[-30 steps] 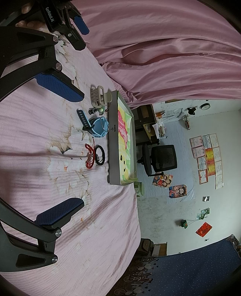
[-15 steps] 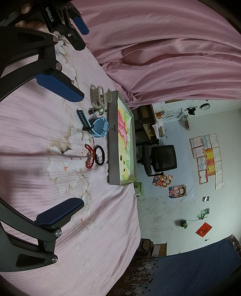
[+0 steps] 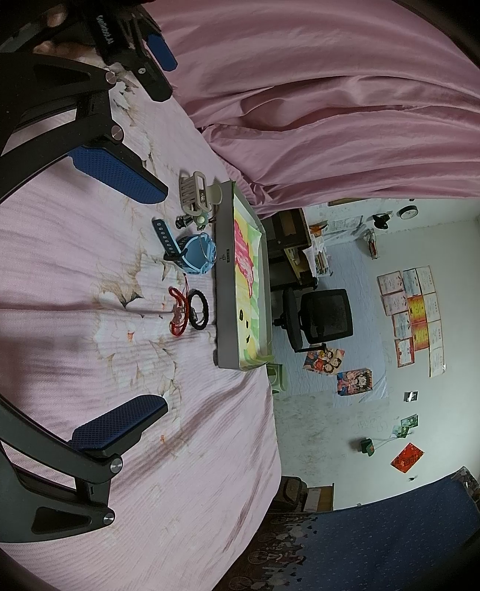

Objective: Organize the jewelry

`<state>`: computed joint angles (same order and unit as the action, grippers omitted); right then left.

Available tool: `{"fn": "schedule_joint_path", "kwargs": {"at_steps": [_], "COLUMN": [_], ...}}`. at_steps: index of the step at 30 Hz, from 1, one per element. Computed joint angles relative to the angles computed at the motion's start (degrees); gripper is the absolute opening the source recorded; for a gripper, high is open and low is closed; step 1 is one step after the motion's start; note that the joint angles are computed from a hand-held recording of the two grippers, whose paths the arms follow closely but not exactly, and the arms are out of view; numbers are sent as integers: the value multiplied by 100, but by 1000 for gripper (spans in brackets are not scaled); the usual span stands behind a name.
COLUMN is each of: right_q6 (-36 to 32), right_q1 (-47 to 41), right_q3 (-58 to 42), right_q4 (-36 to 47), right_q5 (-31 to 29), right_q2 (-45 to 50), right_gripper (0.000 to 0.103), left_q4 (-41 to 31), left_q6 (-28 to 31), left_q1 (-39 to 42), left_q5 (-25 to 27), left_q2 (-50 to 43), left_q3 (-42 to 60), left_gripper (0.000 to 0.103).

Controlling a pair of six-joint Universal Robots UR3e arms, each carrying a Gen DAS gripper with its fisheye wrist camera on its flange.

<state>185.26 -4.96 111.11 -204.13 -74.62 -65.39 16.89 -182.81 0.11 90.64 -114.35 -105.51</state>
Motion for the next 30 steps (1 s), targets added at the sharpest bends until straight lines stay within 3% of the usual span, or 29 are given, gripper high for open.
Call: {"fn": "schedule_joint_path", "kwargs": {"at_steps": [5, 15, 20, 25, 30], "right_q6": [-159, -451, -560, -713, -824], "right_q1": [-32, 73, 183, 338, 512], "right_q3": [-127, -1567, -2859, -4355, -6150], "right_q4": [228, 1857, 3012, 4250, 5470], "right_q5": [71, 218, 471, 553, 571], "right_q2": [-101, 241, 898, 1661, 2592], "right_gripper": [102, 101, 84, 60, 47], "left_q4": [-832, -3120, -4314, -5610, -6466], "left_q6": [101, 443, 661, 860, 1062], "left_q1": [199, 392, 489, 577, 621], "left_q5": [-330, -757, -1124, -1371, -1554], "left_q2": [-198, -1112, -1726, -2426, -3010], "left_q3": [732, 3108, 4401, 5843, 6992], "left_gripper": [103, 102, 92, 84, 77]}}
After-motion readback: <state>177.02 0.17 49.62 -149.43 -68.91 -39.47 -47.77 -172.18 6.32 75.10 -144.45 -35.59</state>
